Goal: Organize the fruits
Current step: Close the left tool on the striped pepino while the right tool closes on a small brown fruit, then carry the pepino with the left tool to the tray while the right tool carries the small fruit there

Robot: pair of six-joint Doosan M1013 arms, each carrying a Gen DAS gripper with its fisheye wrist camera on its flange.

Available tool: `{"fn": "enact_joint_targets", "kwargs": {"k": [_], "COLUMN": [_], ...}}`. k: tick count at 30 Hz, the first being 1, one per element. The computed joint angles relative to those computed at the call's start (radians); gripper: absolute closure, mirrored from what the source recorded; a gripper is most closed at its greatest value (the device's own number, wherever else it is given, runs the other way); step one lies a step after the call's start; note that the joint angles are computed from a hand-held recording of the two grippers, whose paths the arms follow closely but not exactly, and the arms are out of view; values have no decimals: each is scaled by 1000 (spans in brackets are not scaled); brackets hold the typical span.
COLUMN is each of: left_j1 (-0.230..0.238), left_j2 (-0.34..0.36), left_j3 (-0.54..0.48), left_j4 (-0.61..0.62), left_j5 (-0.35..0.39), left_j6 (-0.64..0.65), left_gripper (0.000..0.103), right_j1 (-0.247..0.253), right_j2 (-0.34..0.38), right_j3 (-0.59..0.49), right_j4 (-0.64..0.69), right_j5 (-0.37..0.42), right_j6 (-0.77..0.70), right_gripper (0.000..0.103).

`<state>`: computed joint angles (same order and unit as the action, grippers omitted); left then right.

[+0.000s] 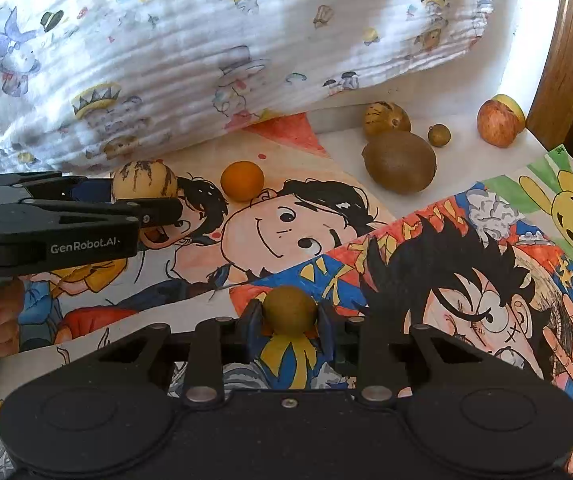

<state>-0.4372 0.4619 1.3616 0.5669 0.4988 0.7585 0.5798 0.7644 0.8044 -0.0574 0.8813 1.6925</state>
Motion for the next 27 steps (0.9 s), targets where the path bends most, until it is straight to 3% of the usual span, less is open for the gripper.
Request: {"fn": "enact_joint_targets", "kwargs": {"k": [8,16,22,27], "left_j1": [-2,7,-5,-21], "left_j2": [-6,-45,-81,-114], "left_j3": [8,41,77,114], "left_j4": [2,-219,-241,-252], "left_j5": [5,-14,-33,-53], "left_j6": [-15,189,218,227], "left_gripper": [46,46,46,46], "right_j1": [-1,-6,-5,0], "right_j2": [-3,-33,-83,-145], "right_j3": [4,43,121,219], "right_j4": [14,82,116,136], "right_j5": [2,17,-29,-115], "right_j6": [-9,-43,-57,-61], "right_gripper": [71,71,71,72]}}
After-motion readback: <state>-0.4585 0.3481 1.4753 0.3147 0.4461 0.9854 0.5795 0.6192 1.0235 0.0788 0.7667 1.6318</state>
